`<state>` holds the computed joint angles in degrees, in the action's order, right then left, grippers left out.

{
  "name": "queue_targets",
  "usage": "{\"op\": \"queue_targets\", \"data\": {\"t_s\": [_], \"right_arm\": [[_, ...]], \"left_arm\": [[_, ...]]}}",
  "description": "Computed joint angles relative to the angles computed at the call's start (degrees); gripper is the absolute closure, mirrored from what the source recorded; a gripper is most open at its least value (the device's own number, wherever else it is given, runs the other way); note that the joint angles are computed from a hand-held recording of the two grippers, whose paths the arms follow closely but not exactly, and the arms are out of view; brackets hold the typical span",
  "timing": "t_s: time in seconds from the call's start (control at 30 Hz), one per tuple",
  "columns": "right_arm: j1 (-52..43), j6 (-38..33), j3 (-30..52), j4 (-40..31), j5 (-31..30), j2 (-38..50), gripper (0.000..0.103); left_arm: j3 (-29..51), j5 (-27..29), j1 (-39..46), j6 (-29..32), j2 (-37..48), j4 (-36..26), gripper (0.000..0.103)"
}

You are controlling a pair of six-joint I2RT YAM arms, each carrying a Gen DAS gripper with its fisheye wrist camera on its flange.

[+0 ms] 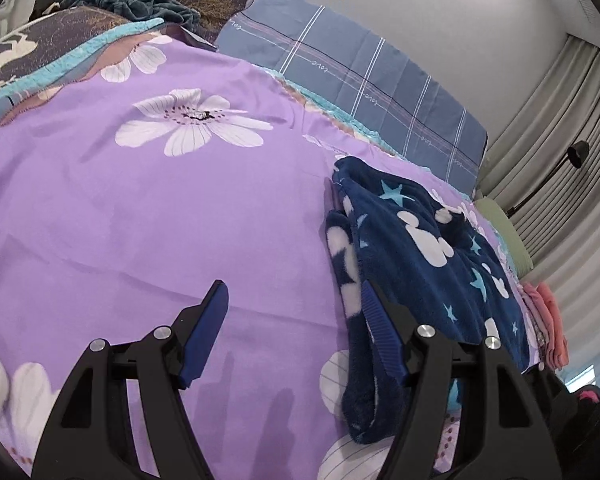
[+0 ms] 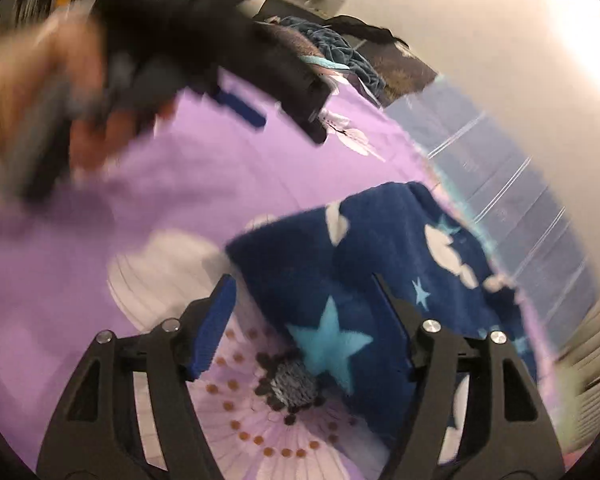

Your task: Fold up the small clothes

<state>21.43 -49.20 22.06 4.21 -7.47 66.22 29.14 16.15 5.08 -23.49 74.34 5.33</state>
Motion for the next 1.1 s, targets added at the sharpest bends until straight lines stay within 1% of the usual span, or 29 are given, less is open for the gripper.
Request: {"op": "queue_targets", "data": {"t_s": [0.07,0.1,0.13,0.2,0.23,0.3,0.37,0.43,0.47,0.53,0.6,0.7,0.73,0.77,0.8,0.83,0.87,0.9,0.93,1.0,1.03,1.1], "right_arm": [[0.8,0.2,-0.1,1.5,2.0,3.4,0.033],[1.6,1.3,-0.1,3.5,4.1,5.6,0.033],[2.6,2.2,-0.5,7.3,6.6,8.4,0.033],[3.6,3.5,-0.9,11.6,8.1,10.6,0.033],[5.1,4.8,-0.4,13.4,9.5,12.1,0.033],[7.5,7.1,1.2,15.6,11.8,15.3,0.035],[8.3,7.3,2.2,17.8,13.4,18.1,0.038],[9.2,6.8,2.2,18.1,14.0,18.4,0.049],[9.6,6.2,1.5,18.6,14.4,17.7,0.05],[9.7,4.8,0.8,20.4,14.6,18.3,0.051],[9.8,4.6,1.0,20.3,14.8,18.3,0.051],[9.8,5.4,2.4,19.6,15.6,19.5,0.051],[10.2,5.9,3.4,19.8,16.4,20.6,0.051],[10.6,6.1,3.4,20.4,16.9,21.2,0.051],[11.1,6.3,3.5,21.4,17.7,21.9,0.051],[11.4,6.2,3.5,23.1,18.4,23.0,0.053],[11.6,6.3,3.6,24.1,18.5,23.6,0.056],[11.5,6.5,3.3,25.0,18.4,23.8,0.062],[10.7,7.0,3.1,25.7,17.4,23.4,0.067],[8.3,8.9,3.2,22.9,13.5,20.3,0.073],[6.3,10.4,3.4,20.3,10.5,17.4,0.076],[3.7,11.9,3.0,18.7,7.2,13.3,0.079]], "left_arm": [[0.1,1.8,0.7,0.1,0.4,0.2,0.035],[0.2,3.3,1.0,0.0,1.2,0.6,0.035],[0.8,5.8,1.2,-0.3,2.8,1.4,0.034],[2.4,9.9,0.9,-0.4,6.3,2.6,0.033],[4.2,12.0,0.4,0.0,9.0,2.8,0.033],[7.9,14.0,-0.9,0.7,13.6,2.4,0.033],[13.8,15.6,-2.3,1.1,19.6,0.3,0.033],[19.3,14.6,-3.7,0.6,24.3,-2.6,0.033],[20.8,15.2,-4.1,1.0,25.8,-3.0,0.033],[24.3,16.3,-4.9,2.2,29.1,-4.0,0.033],[28.8,18.2,-5.2,2.6,33.8,-5.5,0.033],[31.5,22.5,-3.8,0.5,37.7,-3.5,0.034],[32.5,23.5,-3.4,-0.6,38.7,-3.2,0.035],[33.5,24.0,-3.1,-1.5,39.5,-3.3,0.038],[34.4,24.5,-3.0,-1.9,40.1,-3.7,0.045],[35.9,24.5,-3.1,-2.2,41.2,-4.4,0.05],[36.8,24.3,-3.3,-2.6,41.7,-4.8,0.058],[37.6,24.0,-3.6,-2.9,42.0,-5.3,0.065],[38.1,23.0,-4.0,-3.2,41.8,-6.0,0.067],[38.2,20.7,-4.9,-3.1,39.8,-7.5,0.072],[38.0,20.1,-5.2,-3.2,38.5,-7.7,0.072],[38.3,19.2,-6.1,-2.8,36.0,-8.8,0.072]]}}
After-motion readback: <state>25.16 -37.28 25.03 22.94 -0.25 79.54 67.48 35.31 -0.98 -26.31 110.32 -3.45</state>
